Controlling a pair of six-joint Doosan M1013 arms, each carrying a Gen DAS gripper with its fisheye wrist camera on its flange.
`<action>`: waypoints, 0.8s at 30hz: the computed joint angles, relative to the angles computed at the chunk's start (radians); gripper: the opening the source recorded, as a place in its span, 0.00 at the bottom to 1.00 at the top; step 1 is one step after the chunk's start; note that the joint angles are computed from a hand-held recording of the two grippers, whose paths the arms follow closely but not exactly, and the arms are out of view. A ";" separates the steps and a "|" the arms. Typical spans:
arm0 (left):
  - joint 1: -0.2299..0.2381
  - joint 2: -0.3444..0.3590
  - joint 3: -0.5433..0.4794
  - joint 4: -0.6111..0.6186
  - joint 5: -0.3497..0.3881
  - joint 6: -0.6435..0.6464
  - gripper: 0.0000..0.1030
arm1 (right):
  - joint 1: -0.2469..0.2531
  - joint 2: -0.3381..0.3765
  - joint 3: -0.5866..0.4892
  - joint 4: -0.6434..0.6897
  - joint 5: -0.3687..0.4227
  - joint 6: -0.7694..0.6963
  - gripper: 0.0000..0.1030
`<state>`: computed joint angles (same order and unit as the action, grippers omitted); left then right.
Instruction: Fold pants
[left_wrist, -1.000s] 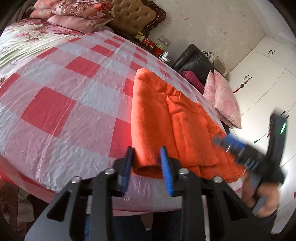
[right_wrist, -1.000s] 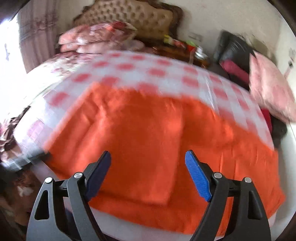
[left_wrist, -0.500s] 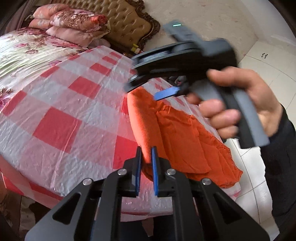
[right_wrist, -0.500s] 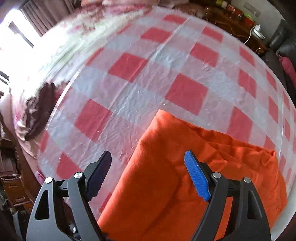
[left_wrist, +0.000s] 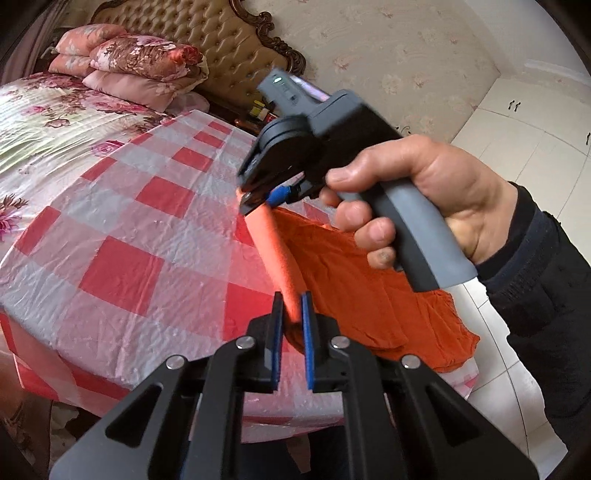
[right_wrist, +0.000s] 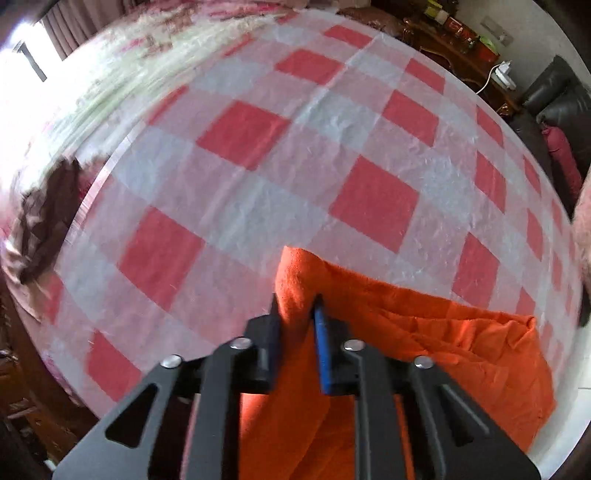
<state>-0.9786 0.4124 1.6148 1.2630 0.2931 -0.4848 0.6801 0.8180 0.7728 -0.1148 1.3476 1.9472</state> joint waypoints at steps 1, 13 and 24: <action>0.000 -0.009 0.009 0.015 0.018 -0.017 0.09 | -0.002 -0.009 0.009 0.021 -0.034 0.006 0.14; -0.054 -0.058 -0.111 -0.147 0.311 0.445 0.08 | -0.127 -0.215 0.266 0.724 -0.501 -0.302 0.10; -0.237 0.333 -0.653 -0.213 0.509 0.999 0.08 | -0.404 -0.505 0.786 1.038 -0.595 -0.601 0.10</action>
<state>-1.2155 0.7450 0.9614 1.0501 0.8017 0.5138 0.2759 0.3133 1.5592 0.9229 0.7528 1.3467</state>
